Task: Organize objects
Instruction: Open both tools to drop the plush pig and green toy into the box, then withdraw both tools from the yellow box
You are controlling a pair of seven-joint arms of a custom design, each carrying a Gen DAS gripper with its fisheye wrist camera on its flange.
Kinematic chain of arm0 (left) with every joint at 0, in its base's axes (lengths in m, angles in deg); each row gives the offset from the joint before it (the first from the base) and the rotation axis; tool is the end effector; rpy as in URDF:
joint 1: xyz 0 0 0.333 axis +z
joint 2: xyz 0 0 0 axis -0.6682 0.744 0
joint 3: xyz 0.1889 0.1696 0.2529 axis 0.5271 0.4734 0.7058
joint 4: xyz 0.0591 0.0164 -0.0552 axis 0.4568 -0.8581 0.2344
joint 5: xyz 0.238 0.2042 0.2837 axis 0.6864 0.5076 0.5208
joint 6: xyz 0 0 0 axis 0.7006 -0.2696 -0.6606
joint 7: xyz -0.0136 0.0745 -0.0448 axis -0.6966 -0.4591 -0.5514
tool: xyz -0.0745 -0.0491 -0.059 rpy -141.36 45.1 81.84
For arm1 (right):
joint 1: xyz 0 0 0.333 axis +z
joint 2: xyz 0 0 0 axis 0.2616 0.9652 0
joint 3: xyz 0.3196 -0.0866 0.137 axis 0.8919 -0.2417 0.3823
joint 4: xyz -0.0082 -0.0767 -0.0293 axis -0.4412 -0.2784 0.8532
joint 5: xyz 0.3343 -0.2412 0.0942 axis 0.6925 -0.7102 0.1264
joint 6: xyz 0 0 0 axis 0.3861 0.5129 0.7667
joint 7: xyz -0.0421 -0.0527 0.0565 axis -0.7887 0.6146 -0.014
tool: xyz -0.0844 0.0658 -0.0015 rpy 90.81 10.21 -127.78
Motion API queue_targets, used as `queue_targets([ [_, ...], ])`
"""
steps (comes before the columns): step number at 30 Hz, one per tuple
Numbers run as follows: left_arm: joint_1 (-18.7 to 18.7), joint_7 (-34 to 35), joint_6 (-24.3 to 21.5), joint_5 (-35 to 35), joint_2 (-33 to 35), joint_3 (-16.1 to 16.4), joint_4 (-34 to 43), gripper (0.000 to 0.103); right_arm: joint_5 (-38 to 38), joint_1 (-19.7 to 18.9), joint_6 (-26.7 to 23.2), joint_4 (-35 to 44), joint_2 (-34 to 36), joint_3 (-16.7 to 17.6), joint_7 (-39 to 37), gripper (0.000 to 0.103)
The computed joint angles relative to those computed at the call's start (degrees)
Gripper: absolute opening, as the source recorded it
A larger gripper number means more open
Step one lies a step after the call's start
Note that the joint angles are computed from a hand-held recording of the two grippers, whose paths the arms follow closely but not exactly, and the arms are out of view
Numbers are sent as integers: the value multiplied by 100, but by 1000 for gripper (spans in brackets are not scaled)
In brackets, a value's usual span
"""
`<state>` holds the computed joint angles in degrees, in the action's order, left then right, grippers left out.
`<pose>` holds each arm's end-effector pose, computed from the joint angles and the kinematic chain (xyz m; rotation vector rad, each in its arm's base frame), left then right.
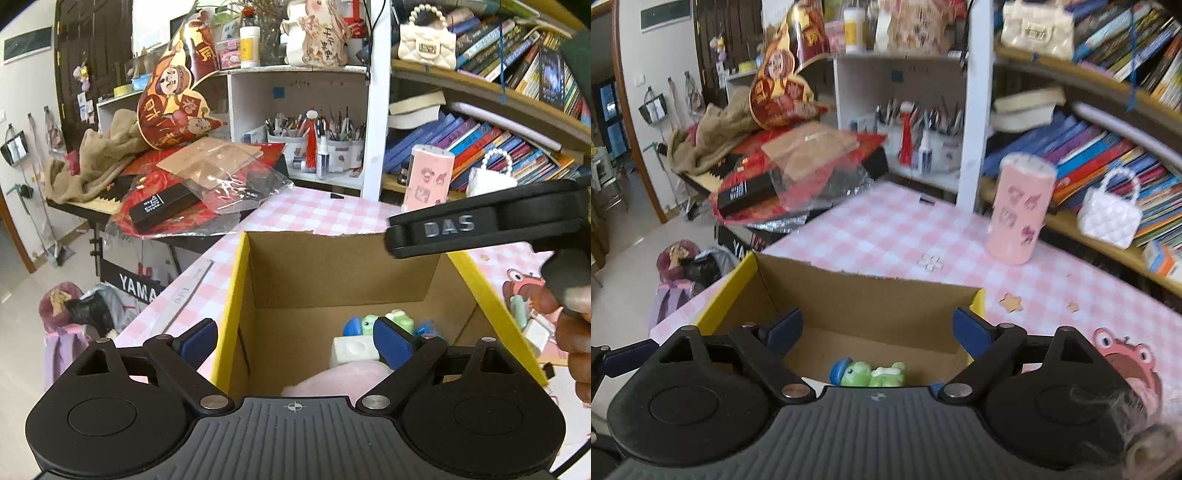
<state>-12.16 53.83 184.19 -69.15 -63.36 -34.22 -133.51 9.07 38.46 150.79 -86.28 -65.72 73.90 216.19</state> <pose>0.4480 -0.2133 0.4539 -1.5258 1.8505 -0.9055 0.5127 0.3412 0.4973 -1.7430 1.5815 -0.7158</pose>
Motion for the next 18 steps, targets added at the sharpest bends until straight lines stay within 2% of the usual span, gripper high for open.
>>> queue_targets([
  [3, -669, 97, 61, -93, -101, 661, -194, 94, -700, 49, -264, -199, -317, 83, 779, 89],
  [5, -1104, 178, 77, -200, -199, 1072, -342, 98, -1107, 47, -551, -358, -544, 211, 1313, 89],
  [8, -1645, 317, 37, -342, -367, 1573, -552, 98, -1478, 62, -1023, -671, -903, 441, 1931, 90],
  [13, -2349, 519, -46, -503, -682, 2222, -920, 98, -1458, 169, -1658, -1221, -1432, 790, 2257, 90],
  [18, -3016, 743, -218, -590, -1058, 2844, -1318, 98, -1007, 363, -2089, -1656, -1769, 1070, 2099, 90],
])
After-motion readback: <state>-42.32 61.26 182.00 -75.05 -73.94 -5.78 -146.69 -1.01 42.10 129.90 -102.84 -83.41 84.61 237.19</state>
